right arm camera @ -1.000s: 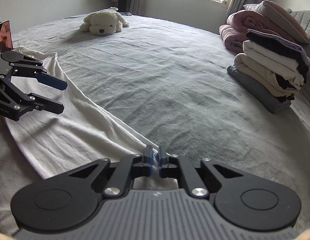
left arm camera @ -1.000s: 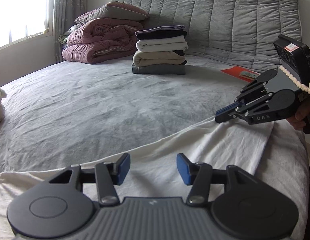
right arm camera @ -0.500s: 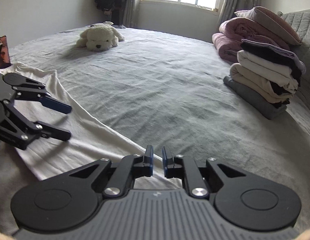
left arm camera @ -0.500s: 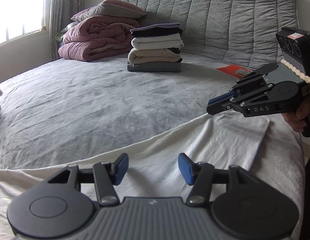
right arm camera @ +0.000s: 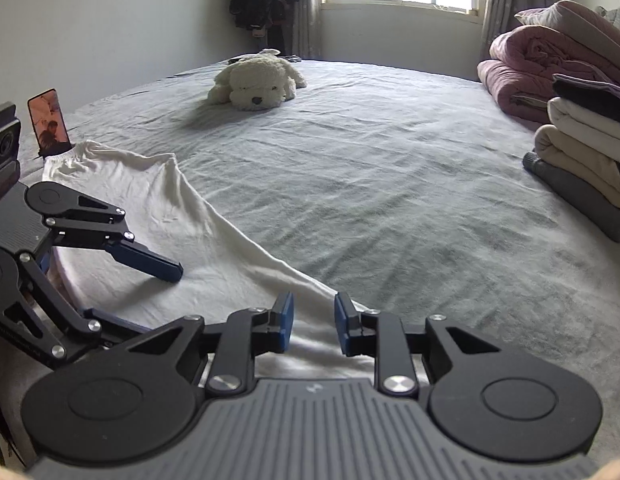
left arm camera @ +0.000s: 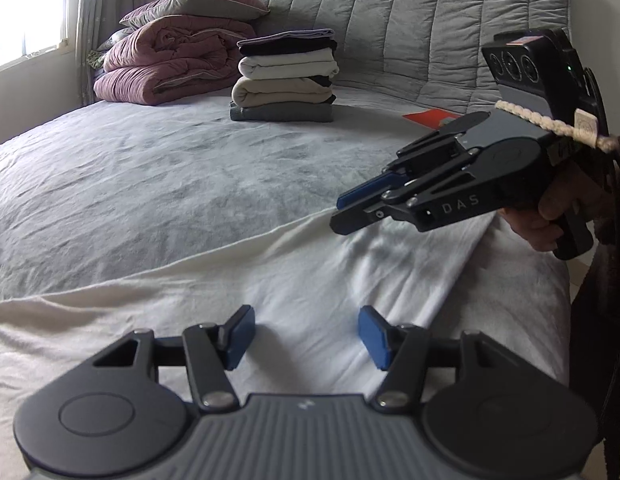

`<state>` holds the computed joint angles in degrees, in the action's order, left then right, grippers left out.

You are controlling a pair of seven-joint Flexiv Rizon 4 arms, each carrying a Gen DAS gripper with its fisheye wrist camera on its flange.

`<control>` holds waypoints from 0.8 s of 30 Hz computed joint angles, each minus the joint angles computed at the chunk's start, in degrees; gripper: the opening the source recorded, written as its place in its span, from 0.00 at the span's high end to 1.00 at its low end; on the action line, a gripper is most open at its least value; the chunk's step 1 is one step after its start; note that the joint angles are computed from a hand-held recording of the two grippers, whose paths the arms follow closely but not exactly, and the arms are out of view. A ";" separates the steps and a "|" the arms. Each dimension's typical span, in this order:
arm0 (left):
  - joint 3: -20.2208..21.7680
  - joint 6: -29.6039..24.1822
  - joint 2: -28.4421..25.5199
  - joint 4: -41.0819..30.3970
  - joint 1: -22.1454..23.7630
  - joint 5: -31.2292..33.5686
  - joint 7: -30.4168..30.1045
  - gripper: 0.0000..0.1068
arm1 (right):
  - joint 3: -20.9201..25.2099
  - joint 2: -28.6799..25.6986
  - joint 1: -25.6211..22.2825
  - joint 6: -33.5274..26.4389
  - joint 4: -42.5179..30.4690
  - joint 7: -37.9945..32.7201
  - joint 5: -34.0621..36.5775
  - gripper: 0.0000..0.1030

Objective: Fold clothes
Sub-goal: 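Open the right gripper and release the trouser leg onto the bed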

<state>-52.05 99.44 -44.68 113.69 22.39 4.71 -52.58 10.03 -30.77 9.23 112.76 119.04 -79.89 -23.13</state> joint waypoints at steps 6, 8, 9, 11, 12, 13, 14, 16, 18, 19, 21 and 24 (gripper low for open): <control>-3.93 -0.35 1.19 4.74 5.78 1.67 -0.11 0.41 | -6.57 -0.18 8.37 -2.26 -1.34 -3.22 5.52 0.65; -5.03 -0.16 1.71 6.30 7.82 2.16 0.04 0.41 | -6.38 -0.15 8.38 -2.67 -2.22 -2.62 7.09 0.64; -5.44 0.20 1.97 7.00 8.77 2.35 -0.11 0.41 | -6.23 -0.05 8.48 -2.78 -2.44 -2.44 7.61 0.63; -5.74 1.68 2.60 8.13 10.43 2.77 -0.99 0.41 | -4.80 -0.15 7.81 -3.08 -3.06 -2.20 7.40 0.62; -5.61 2.49 3.05 8.59 11.19 2.99 -1.72 0.41 | -3.60 -0.34 7.09 -3.28 -3.45 -2.11 6.73 0.60; -5.41 3.26 3.54 9.02 11.99 3.27 -2.56 0.41 | -2.43 -0.55 6.37 -3.47 -3.84 -1.97 5.99 0.58; -5.08 3.99 4.13 9.42 12.88 3.55 -3.52 0.41 | -1.26 -0.80 5.66 -3.68 -4.24 -1.81 5.19 0.58; -3.58 5.36 5.68 9.91 14.20 4.10 -5.54 0.41 | 1.19 -1.71 4.19 -4.44 -5.28 -1.69 2.99 0.56; -1.29 5.85 7.26 10.04 14.70 4.43 -7.48 0.40 | 3.67 -2.74 2.71 -5.34 -6.40 -1.58 0.71 0.55; -0.47 5.54 7.89 10.13 15.21 4.49 -8.32 0.40 | 4.73 -3.31 2.19 -6.24 -7.04 -1.65 -0.51 0.55; 0.58 5.03 8.76 10.72 16.50 4.60 -9.51 0.40 | 5.95 -4.09 1.75 -8.10 -8.10 -1.62 -1.81 0.55; -1.02 4.61 9.09 12.30 20.84 5.58 -10.25 0.40 | 4.82 -4.59 3.55 -8.84 -9.11 -2.14 -1.66 0.51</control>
<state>-53.06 104.05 -35.59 125.98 43.23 10.29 -62.83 14.85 -35.35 12.78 103.92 109.92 -82.03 -24.80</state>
